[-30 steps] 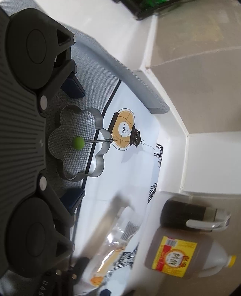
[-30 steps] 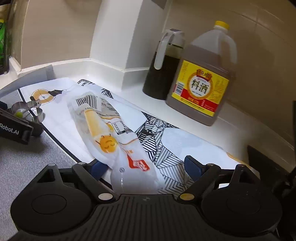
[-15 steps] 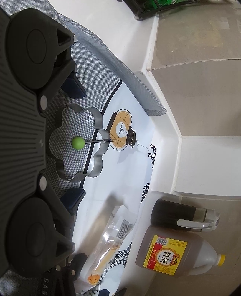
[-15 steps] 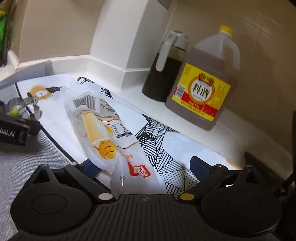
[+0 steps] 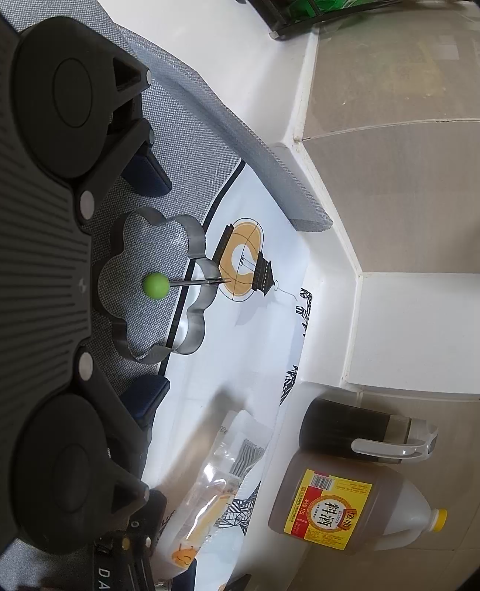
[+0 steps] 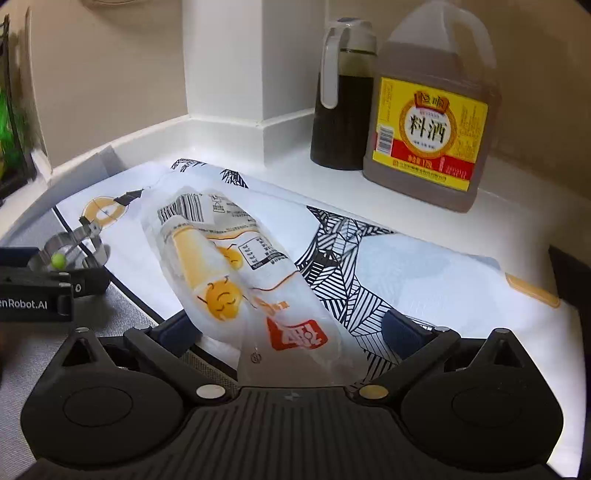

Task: Collect trash
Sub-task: 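Hold the flower cutter and white bag closed in both tools on the mat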

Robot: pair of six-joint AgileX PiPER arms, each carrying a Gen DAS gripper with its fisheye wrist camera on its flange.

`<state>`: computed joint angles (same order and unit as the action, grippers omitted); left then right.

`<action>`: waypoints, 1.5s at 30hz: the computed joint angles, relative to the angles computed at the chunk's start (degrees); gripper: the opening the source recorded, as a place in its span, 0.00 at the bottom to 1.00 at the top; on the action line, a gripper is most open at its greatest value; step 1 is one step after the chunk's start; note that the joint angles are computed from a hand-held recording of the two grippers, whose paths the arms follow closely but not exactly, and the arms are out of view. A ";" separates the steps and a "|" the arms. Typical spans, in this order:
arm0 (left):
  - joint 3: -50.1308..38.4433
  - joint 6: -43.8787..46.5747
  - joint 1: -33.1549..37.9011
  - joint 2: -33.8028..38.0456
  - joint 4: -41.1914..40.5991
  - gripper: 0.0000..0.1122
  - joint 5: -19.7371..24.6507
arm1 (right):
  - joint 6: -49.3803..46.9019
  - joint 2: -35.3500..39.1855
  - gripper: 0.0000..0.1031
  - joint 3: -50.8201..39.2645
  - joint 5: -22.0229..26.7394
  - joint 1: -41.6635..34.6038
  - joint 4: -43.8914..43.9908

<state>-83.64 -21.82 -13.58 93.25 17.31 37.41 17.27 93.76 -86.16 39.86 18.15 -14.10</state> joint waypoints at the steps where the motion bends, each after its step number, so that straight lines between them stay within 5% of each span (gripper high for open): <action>1: 0.00 0.00 0.00 0.00 0.00 0.92 0.00 | 0.07 -0.04 1.00 0.07 -0.03 -0.13 0.40; 45: -0.13 0.05 0.31 -0.04 -0.53 0.92 0.14 | 5.22 0.05 1.00 0.05 0.67 1.33 -4.07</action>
<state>-83.77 -21.77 -13.27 93.21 16.77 37.55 22.49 93.81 -86.11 40.53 19.47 -18.18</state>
